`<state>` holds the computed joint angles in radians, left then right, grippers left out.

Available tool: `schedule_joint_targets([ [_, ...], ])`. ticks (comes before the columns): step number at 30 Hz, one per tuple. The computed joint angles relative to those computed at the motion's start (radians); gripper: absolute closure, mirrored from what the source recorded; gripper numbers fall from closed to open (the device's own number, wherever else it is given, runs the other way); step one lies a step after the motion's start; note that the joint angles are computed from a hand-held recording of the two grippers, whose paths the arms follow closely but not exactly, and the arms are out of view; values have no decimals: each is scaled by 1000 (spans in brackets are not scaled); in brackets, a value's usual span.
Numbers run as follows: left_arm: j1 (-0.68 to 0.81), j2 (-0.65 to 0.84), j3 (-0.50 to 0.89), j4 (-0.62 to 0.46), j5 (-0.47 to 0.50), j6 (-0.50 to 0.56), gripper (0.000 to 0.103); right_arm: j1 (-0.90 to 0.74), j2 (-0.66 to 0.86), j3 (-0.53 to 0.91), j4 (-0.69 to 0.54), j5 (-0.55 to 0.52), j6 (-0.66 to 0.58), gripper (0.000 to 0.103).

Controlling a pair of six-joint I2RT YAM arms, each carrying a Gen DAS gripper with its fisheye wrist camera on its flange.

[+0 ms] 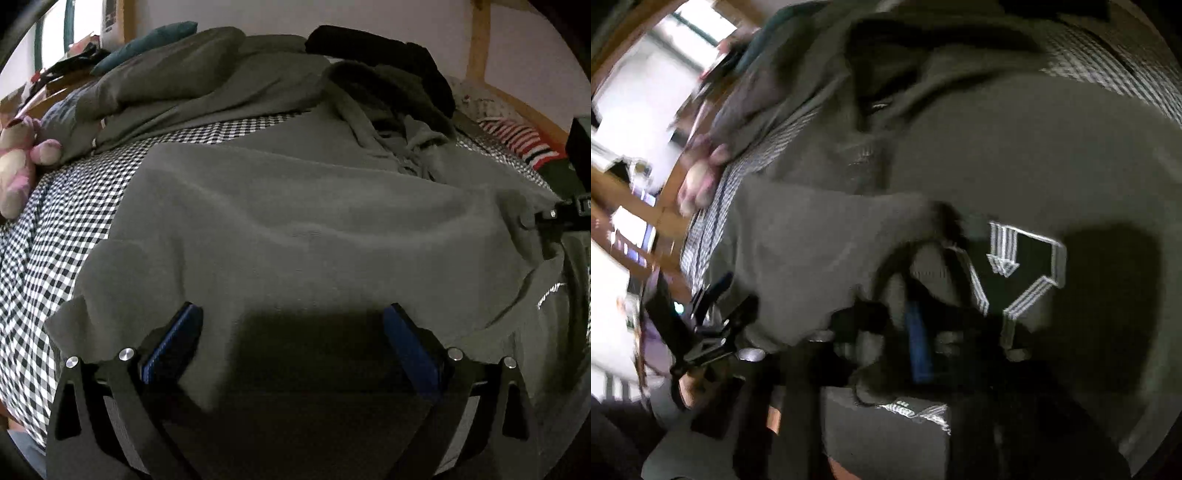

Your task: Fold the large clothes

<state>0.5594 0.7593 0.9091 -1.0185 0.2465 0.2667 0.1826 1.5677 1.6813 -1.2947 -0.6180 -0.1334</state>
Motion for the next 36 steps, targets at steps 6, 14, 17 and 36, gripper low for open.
schedule_joint_targets([
  [6, -46, -67, -43, 10, 36, -80, 5, -129, 31, 27, 143, -56, 144, 91],
  [14, -70, -64, 39, -78, 50, -130, 5, -140, -99, -150, 174, 170, 165, 28],
  [17, -49, -4, 143, -81, 60, -148, 5, -57, -236, -177, 227, 390, 175, 21],
  [36, -154, 172, 15, 149, -166, -162, 5, 403, -337, -351, 292, 815, 203, 10],
])
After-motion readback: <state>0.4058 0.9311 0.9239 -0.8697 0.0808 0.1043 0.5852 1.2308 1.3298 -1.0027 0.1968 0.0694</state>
